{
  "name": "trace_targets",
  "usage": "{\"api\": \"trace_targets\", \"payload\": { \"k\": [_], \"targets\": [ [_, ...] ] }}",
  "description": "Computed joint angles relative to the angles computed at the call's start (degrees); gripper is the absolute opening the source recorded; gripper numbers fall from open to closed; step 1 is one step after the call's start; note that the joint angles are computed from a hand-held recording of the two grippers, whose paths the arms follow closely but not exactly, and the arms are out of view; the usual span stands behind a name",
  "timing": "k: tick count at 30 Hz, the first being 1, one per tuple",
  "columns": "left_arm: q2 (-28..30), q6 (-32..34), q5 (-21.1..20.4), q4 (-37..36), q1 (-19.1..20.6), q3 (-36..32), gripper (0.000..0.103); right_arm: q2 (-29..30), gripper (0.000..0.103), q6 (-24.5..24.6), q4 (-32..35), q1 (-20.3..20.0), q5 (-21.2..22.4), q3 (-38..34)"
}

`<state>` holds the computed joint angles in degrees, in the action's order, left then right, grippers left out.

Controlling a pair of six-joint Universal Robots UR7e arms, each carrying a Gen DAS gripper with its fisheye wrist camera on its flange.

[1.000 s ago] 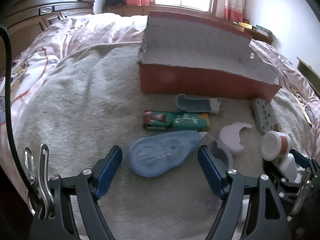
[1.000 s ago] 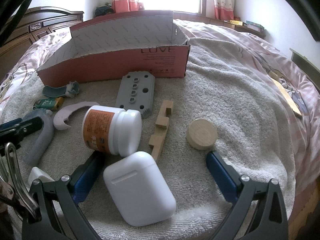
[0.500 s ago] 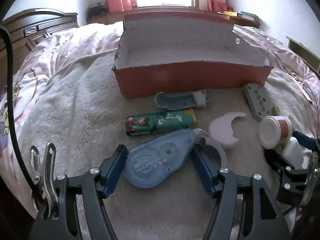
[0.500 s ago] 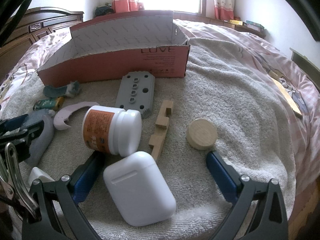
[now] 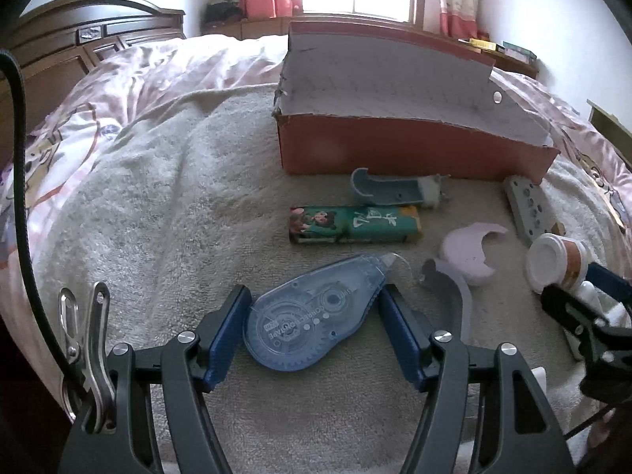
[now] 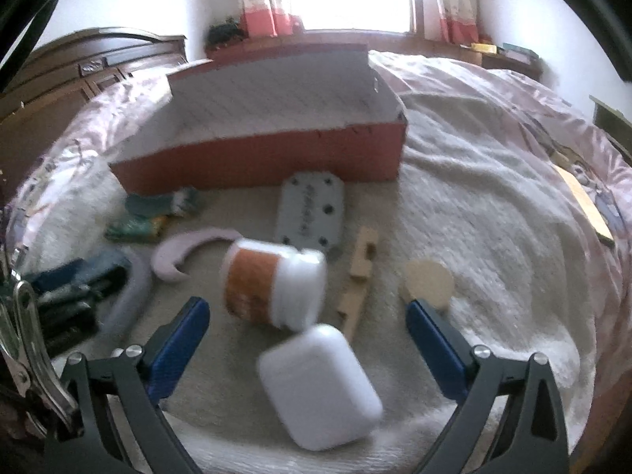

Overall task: Organize rigid objects
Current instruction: 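Grasp the blue correction-tape dispenser with the left tool while the right tool grasps the white jar, then carry the dispenser and jar over the open cardboard box with both tools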

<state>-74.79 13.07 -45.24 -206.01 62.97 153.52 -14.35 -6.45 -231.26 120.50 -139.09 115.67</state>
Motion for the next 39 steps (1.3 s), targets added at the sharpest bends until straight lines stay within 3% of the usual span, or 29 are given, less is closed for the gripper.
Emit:
{"api": "trace_targets", "payload": {
  "k": [3, 5, 7, 12, 23, 26, 27, 31, 39],
  "targets": [
    [-0.41, -0.28, -1.3, 0.28, 0.61, -0.05, 0.068, 0.13, 0.101, -0.94, -0.06, 0.31, 0.79, -1.04],
    [-0.28, -0.06, -1.34, -0.25, 0.58, 0.14, 0.068, -0.2, 0.094, -1.33, 0.72, -0.32, 1.04, -1.21],
    [-0.44, 0.29, -1.69, -0.31, 0.91, 0.05, 0.068, -1.08, 0.077, 0.42, 3.69, -1.09, 1.82, -0.94],
    [-0.65, 0.58, -2.11, -0.29, 1.26, -0.04, 0.068, -1.47, 0.062, 0.43, 3.14, -1.26, 1.72, -0.45],
    [-0.38, 0.84, -1.83, -0.27, 1.3, -0.23, 0.068, -1.39, 0.06, 0.92, 1.64, -2.39, 3.69, 0.85],
    [-1.05, 0.42, -1.83, 0.12, 1.07, 0.1, 0.066, -1.74, 0.059, 0.93, -0.37, -2.82, 5.11, 1.87],
    [-1.44, 0.09, -1.75, 0.18, 0.92, 0.32, 0.057, -1.9, 0.059, 1.1, -0.88, -3.06, 5.64, 2.23],
    [-2.88, -1.32, -1.52, 0.95, 0.1, 1.09, 0.057, -2.09, 0.059, 1.08, -2.44, -3.53, 6.92, 3.0],
    [-4.88, -2.59, -1.88, 1.39, -1.87, 2.36, 0.057, -1.18, 0.059, -2.39, -6.45, -2.48, 6.8, 2.72]
  ]
}}
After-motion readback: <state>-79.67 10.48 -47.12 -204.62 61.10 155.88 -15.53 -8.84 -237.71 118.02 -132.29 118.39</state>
